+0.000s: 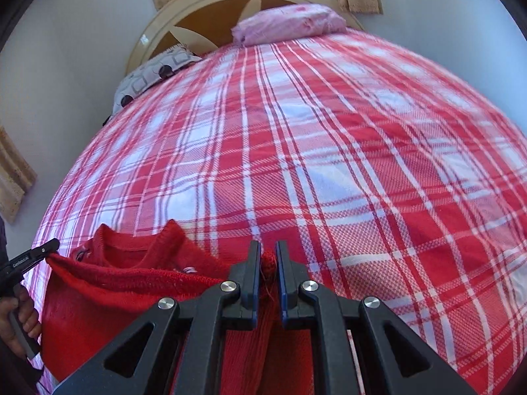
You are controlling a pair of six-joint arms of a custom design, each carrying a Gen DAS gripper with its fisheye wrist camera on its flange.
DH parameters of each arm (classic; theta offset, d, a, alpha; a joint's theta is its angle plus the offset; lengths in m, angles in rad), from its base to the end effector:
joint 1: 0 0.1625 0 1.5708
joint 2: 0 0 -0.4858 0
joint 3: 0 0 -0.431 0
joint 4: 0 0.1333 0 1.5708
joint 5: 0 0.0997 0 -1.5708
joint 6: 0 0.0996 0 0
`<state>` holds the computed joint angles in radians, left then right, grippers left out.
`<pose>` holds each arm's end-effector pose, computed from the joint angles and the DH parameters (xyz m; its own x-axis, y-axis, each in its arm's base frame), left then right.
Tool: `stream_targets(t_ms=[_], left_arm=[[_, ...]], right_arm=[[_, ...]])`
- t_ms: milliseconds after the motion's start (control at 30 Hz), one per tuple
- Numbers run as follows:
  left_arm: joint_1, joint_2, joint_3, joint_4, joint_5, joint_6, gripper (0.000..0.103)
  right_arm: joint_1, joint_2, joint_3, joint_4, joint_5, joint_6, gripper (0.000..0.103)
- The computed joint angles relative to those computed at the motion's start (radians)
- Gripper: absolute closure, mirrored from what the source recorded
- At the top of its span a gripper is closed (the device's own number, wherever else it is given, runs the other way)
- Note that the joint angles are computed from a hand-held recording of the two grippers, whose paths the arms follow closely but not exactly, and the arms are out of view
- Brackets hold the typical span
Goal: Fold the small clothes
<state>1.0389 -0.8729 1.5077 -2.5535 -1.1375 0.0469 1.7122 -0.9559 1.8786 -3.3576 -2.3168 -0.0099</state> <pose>-0.2466 -0.7643 0.2281 -0.8315 0.3745 -0.4103 0.5163 0.7935 -0.3220 0.1582 -0.6449 0.2440 -0.7989 0.4011 0.4482 -0.0994 0.6468 -0.7561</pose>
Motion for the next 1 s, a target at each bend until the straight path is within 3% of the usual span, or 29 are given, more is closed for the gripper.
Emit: stream_targets(t_ms=[33,100,133,200,300,367,500,567,633,700,800,933,1000], left_arm=[[0.000,-0.001,0.003,-0.016,0.008,-0.008,0.094],[-0.003,-0.010,0.016,-0.071,0.032,-0.020,0.088],[-0.005,-0.016,0.021,-0.081,0.048,-0.020,0.073],[-0.007,-0.037,0.038,-0.101,0.062,-0.020,0.053],[-0.020,-0.085,0.096,-0.132,0.052,0.009,0.051],[-0.039,-0.112,0.144,-0.147,0.074,0.040,0.051],[-0.075,-0.140,0.231,-0.139,0.091,0.113,0.046],[-0.091,-0.123,0.256,-0.148,0.160,0.147,0.046],[-0.092,-0.095,0.257,-0.130,0.269,0.110,0.046],[-0.068,-0.086,0.243,-0.085,0.286,0.048,0.042],[-0.043,-0.090,0.256,-0.149,0.265,0.062,0.024],[-0.033,-0.111,0.263,-0.135,0.225,0.033,0.024],[-0.048,-0.127,0.289,-0.151,0.244,0.044,0.024]], right_arm=[[0.000,0.001,-0.003,0.006,-0.027,0.018,0.085],[0.010,0.005,-0.002,-0.031,-0.077,0.012,0.055],[0.015,0.003,0.007,-0.062,-0.083,0.000,0.043],[0.031,-0.006,0.034,-0.140,-0.080,-0.036,0.043],[0.075,-0.001,0.046,-0.181,-0.121,-0.096,0.043],[0.106,-0.003,0.063,-0.175,-0.093,-0.125,0.043],[0.135,0.012,0.059,-0.010,0.008,-0.146,0.043],[0.140,0.043,0.032,0.066,-0.019,-0.138,0.043],[0.130,0.065,0.014,0.118,-0.057,-0.095,0.043],[0.104,0.067,0.007,0.214,-0.055,-0.017,0.043],[0.101,0.103,0.012,0.104,-0.087,-0.118,0.043],[0.120,0.096,0.031,0.059,-0.131,-0.115,0.042],[0.141,0.084,0.057,0.007,-0.152,-0.127,0.042]])
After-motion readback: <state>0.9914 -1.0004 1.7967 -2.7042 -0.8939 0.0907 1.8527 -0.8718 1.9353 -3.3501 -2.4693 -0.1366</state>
